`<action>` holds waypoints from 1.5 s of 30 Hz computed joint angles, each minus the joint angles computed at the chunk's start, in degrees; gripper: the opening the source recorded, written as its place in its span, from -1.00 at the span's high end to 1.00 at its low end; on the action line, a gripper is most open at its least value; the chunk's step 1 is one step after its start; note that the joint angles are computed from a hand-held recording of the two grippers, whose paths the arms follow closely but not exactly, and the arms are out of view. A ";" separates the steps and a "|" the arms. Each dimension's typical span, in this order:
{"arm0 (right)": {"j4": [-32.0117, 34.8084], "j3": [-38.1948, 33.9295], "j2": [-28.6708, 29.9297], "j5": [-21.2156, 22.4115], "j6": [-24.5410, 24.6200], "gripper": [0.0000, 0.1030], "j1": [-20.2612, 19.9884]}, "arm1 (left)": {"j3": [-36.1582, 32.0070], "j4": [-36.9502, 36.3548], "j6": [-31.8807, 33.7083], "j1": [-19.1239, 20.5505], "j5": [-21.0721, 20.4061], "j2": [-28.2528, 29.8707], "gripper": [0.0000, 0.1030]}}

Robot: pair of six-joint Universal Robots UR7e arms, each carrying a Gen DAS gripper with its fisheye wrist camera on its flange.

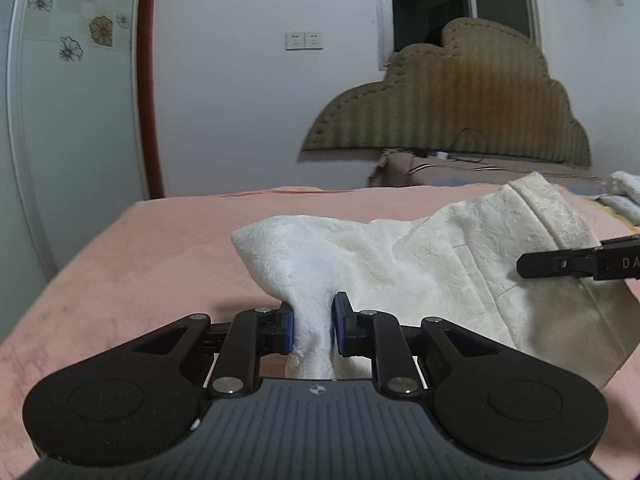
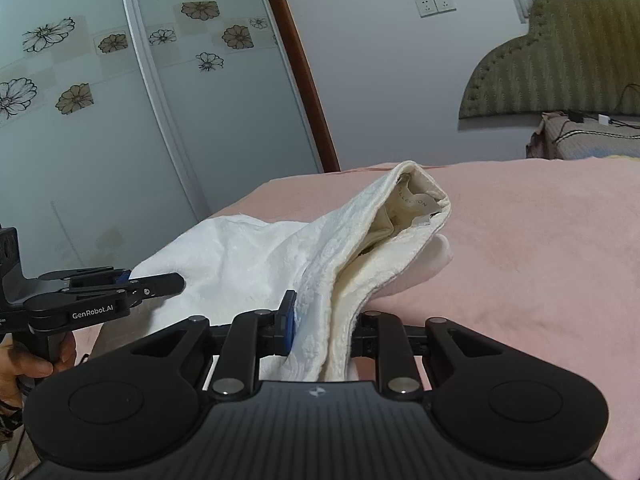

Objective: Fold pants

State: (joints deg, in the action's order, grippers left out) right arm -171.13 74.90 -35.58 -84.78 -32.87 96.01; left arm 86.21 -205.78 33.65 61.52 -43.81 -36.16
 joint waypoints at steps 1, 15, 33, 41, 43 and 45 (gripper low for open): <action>0.33 -1.78 1.38 -0.19 0.19 0.60 0.19 | -1.13 0.42 0.38 0.50 0.74 0.52 0.58; -12.95 1.62 3.00 -16.98 8.39 0.11 0.88 | 1.97 -4.51 0.24 0.15 12.70 0.03 -0.47; -17.22 22.80 -6.80 -10.49 4.45 -0.21 2.43 | 18.09 -0.22 -13.23 -7.12 19.13 -4.12 -0.79; -22.00 28.93 -7.91 -12.42 6.15 -0.48 2.75 | 21.89 6.07 -26.53 -7.25 19.28 -4.53 -0.84; -23.95 29.74 -7.64 -14.01 5.87 -0.51 3.12 | 22.42 10.19 -31.63 -6.89 19.19 -5.30 -0.84; -24.26 29.84 -7.34 -15.29 5.63 -0.52 3.35 | 22.61 11.45 -33.36 -6.78 19.57 -5.36 -0.88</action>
